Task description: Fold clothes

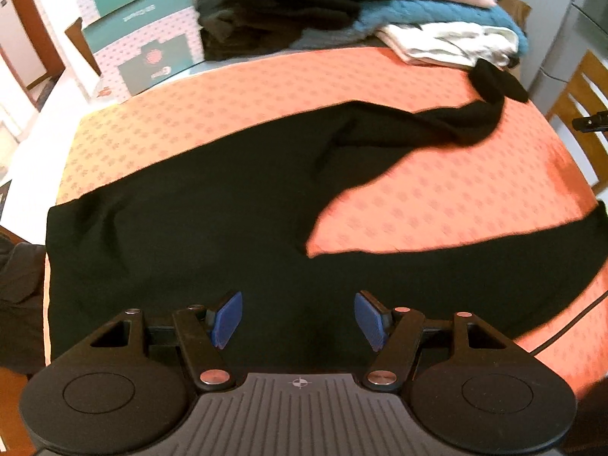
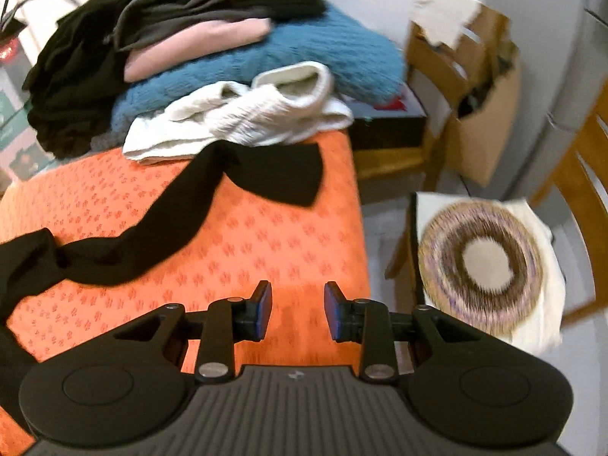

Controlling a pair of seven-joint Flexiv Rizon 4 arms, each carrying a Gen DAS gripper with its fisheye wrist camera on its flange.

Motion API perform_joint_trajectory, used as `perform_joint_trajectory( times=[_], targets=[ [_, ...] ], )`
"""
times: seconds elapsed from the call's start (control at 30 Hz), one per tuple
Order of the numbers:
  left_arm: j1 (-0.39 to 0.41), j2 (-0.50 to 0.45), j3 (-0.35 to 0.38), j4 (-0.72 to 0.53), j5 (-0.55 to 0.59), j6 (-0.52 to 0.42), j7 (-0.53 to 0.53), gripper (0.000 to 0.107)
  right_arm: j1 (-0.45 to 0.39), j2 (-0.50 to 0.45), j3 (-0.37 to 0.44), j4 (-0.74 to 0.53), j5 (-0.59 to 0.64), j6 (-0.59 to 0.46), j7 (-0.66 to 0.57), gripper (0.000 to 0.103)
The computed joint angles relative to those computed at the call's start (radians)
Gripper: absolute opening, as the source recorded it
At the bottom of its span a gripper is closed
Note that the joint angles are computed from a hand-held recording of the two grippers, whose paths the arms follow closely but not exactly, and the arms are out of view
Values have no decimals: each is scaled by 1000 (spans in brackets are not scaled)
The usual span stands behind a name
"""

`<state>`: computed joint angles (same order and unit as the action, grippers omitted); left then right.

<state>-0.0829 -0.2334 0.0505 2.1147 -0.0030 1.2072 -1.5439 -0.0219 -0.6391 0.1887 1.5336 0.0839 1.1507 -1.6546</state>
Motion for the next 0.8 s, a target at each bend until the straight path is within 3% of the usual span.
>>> perform_joint_trajectory(
  times=[0.37, 0.53, 0.57, 0.67, 0.8],
  targets=[
    [1, -126, 3, -149, -6, -62, -25, 68, 63, -274, -40, -394, -88, -168, -7, 36],
    [2, -183, 3, -211, -15, -70, -16, 68, 77, -328, -52, -467, -92, -204, 5, 36],
    [2, -197, 3, -227, -16, -70, -13, 68, 80, -329, -57, -465, -94, -197, 9, 33],
    [0, -240, 7, -278, -15, -66, -4, 68, 81, -327, -62, -457, -100, -184, 12, 11],
    [-4, -301, 9, -354, -16, -61, 11, 68, 90, -310, -81, -434, -121, -156, 21, 7]
  ],
)
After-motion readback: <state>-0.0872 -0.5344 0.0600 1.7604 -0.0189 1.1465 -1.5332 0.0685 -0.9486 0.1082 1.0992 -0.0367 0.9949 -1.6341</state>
